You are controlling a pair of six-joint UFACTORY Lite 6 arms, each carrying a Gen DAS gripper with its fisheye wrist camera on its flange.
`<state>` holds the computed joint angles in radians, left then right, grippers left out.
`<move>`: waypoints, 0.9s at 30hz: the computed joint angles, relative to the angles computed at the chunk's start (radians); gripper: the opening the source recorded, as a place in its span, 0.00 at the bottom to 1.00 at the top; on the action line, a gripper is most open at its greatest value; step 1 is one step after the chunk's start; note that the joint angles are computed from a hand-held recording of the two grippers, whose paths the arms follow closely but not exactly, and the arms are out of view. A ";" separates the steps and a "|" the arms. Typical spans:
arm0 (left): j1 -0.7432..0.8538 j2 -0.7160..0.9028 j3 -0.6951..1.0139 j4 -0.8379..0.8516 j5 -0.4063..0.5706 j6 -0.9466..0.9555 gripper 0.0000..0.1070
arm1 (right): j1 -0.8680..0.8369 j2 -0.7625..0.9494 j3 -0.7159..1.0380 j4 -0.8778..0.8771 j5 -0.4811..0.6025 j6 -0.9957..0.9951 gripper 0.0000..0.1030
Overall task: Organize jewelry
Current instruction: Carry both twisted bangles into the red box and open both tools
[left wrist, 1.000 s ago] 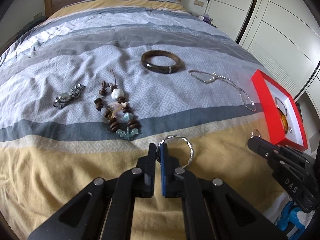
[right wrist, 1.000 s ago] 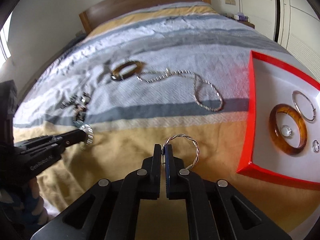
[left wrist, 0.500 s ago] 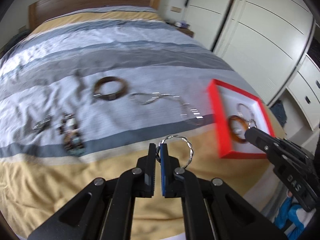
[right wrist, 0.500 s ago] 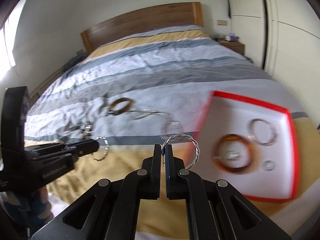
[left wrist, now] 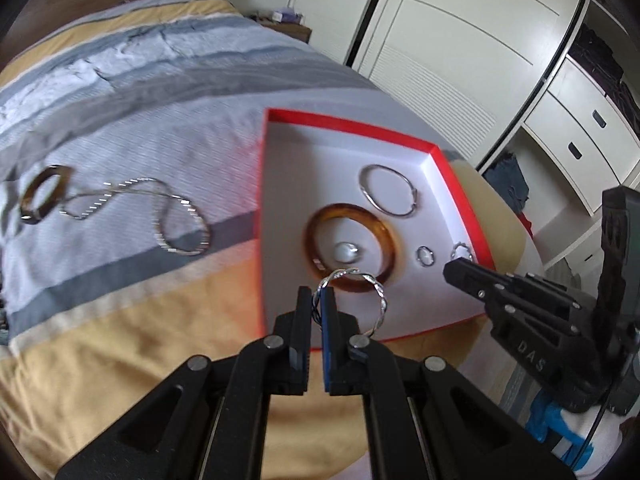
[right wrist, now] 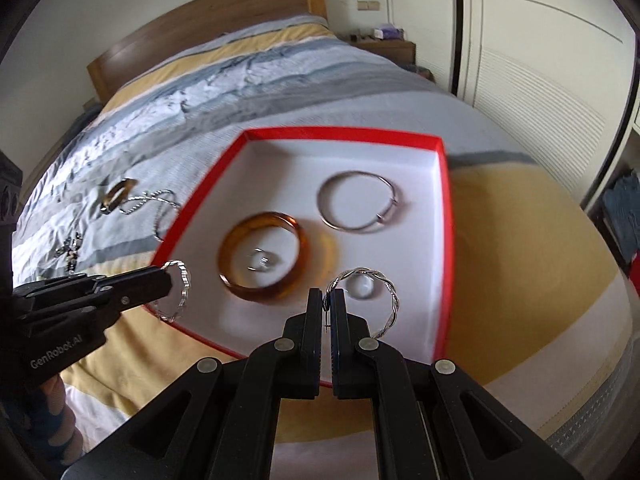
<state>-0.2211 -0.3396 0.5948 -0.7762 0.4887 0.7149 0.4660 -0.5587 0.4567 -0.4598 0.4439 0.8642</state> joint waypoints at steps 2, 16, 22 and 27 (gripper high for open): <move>-0.038 0.041 0.012 0.002 -0.028 -0.017 0.03 | -0.028 0.011 -0.008 0.034 -0.012 -0.048 0.04; -0.130 0.114 0.031 0.046 -0.108 -0.089 0.05 | -0.055 0.038 -0.022 0.081 -0.008 -0.086 0.08; -0.105 -0.028 0.007 0.136 -0.041 -0.155 0.11 | 0.067 -0.040 0.032 -0.017 0.145 0.063 0.19; -0.003 -0.238 -0.008 0.239 0.118 -0.231 0.18 | 0.271 -0.092 0.112 -0.110 0.328 0.237 0.26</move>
<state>-0.2240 -0.5773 0.5868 -0.5374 0.6068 0.4842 0.7371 -0.6510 0.5692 -0.5698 0.7720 1.1014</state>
